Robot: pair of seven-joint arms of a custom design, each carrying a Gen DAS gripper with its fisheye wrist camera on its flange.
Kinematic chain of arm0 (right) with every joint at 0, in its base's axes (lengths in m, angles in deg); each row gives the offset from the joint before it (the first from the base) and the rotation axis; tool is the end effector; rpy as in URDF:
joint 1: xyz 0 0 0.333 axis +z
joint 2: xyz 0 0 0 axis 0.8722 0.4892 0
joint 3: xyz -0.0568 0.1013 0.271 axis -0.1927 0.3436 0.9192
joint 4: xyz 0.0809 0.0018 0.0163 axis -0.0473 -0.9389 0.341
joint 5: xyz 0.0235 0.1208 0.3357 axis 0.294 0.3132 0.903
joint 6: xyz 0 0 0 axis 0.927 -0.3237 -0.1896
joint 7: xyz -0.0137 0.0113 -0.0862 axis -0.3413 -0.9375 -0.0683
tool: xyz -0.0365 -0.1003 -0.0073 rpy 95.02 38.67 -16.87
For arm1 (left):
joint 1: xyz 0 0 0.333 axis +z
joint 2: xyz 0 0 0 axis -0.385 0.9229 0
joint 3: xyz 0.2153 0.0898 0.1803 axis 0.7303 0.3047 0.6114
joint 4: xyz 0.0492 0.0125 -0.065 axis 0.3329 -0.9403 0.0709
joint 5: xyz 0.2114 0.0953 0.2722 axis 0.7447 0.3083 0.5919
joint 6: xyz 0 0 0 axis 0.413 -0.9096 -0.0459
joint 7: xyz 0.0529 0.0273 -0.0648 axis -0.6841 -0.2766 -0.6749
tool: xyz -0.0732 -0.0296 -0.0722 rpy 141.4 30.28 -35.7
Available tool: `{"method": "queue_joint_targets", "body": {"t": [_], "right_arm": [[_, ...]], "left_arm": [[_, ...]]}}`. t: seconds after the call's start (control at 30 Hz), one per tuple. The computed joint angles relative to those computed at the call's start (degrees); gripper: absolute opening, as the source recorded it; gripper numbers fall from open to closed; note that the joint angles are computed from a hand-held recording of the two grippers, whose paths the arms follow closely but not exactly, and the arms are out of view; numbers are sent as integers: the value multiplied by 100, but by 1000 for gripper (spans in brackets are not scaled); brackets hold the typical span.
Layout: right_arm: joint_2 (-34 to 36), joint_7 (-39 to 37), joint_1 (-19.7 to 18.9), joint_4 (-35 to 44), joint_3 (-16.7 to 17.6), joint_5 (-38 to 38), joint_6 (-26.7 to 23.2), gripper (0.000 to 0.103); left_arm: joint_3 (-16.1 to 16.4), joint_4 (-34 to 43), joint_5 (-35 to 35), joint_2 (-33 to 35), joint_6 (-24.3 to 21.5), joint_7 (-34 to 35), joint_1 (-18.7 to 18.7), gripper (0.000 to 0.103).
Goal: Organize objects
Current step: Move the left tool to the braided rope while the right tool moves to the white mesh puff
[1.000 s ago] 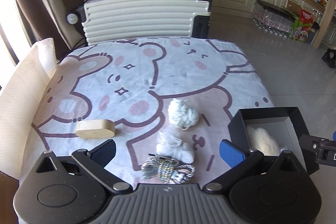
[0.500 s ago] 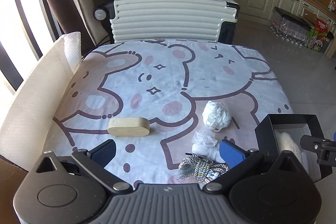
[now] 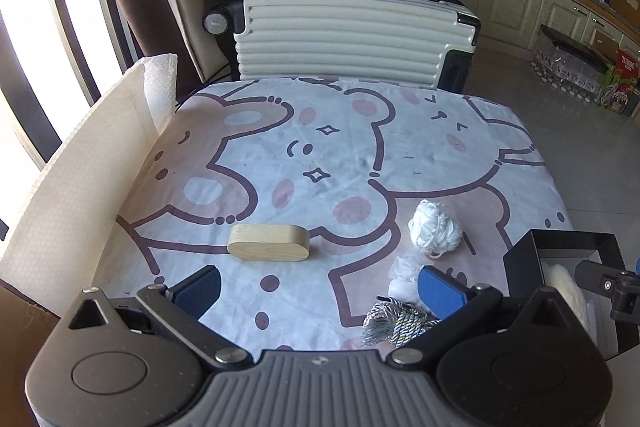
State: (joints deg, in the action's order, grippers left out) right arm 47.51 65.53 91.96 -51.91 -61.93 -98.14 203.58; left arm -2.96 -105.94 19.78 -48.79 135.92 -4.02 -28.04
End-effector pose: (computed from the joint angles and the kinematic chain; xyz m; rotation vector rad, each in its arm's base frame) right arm 0.5979 0.3409 0.5266 -1.8391 1.7426 -0.5558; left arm 0.5691 -0.1366 0.5295 -2.0034 1.6027 -0.5343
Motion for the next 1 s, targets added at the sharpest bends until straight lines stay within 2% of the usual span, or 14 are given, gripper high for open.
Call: {"method": "queue_joint_targets", "body": {"t": [0.2, 0.33, 0.53, 0.73, 0.9, 1.0], "right_arm": [[109, -123, -36, 65, 40, 149, 305, 103], [201, -117, 35, 90, -57, 64, 569, 103], [458, -258, 31, 333, -117, 191, 619, 103], [747, -494, 1, 613, -169, 330, 664, 103], [994, -634, -49, 892, -199, 527, 615, 103], [1127, -724, -62, 1027, -238, 591, 624, 103]], "left_arm": [[-4, 69, -284, 94, -166, 57, 7, 103], [-1, 100, -313, 166, -238, -80, -17, 103], [-33, 142, -609, 295, -265, -54, -40, 103], [-69, 479, -927, 561, -732, -45, -109, 103], [-84, 537, -1258, 703, -681, 37, -101, 103], [-64, 645, -1267, 840, -754, -153, -150, 103]]}}
